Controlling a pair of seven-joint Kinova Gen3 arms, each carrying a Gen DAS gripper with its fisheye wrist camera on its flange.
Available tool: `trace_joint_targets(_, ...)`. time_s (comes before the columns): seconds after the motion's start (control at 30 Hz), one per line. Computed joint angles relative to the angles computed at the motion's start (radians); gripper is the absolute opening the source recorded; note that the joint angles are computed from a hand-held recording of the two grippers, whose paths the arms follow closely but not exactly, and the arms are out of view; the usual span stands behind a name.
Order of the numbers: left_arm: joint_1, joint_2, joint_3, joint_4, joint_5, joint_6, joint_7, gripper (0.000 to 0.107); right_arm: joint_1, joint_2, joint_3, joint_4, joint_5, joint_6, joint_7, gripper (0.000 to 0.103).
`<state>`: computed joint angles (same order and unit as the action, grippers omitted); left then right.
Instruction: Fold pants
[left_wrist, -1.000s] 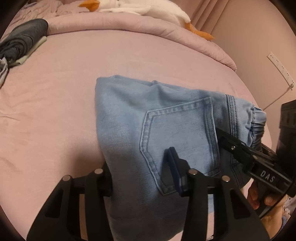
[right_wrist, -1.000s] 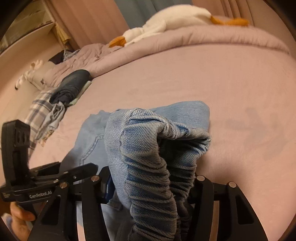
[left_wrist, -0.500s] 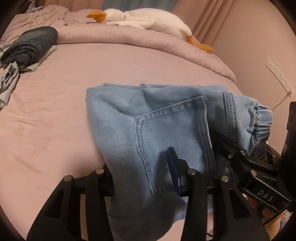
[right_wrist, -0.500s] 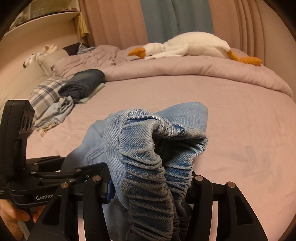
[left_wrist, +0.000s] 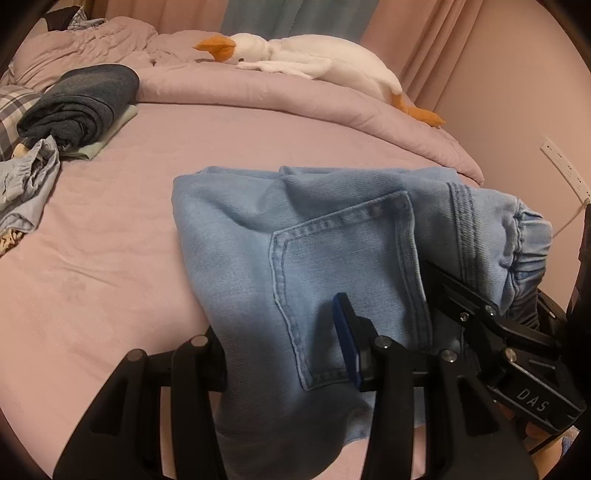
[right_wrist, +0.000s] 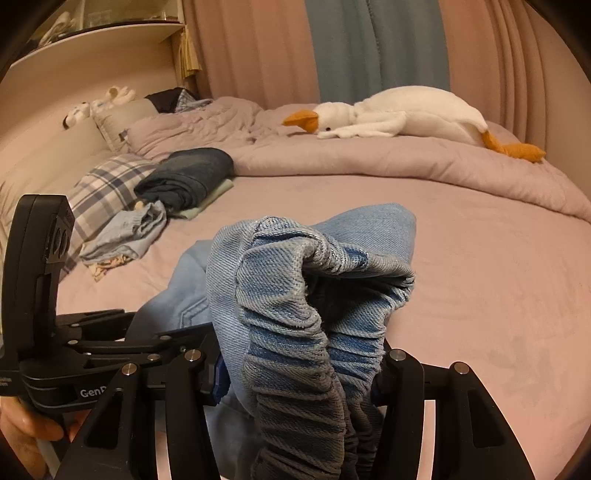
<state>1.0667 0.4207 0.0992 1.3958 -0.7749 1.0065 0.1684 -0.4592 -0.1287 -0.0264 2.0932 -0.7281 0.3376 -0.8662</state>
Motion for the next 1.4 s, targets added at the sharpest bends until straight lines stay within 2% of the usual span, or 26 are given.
trace_joint_targets(0.23, -0.041, -0.018, -0.002, 0.015, 0.008, 0.002, -0.033, 0.044, 0.003, 0.052, -0.020, -0.053, -0.036, 0.004, 0.028, 0.056)
trace_joint_targets(0.97, -0.176, 0.020, -0.033, -0.010, 0.091, -0.072, -0.199, 0.044, 0.151, 0.227, -0.184, -0.202, -0.034, -0.005, -0.004, 0.056)
trace_joint_targets(1.4, -0.212, 0.053, -0.058, -0.022, 0.186, -0.105, -0.291, 0.046, 0.196, 0.326, -0.226, -0.286, 0.104, 0.051, -0.175, 0.056)
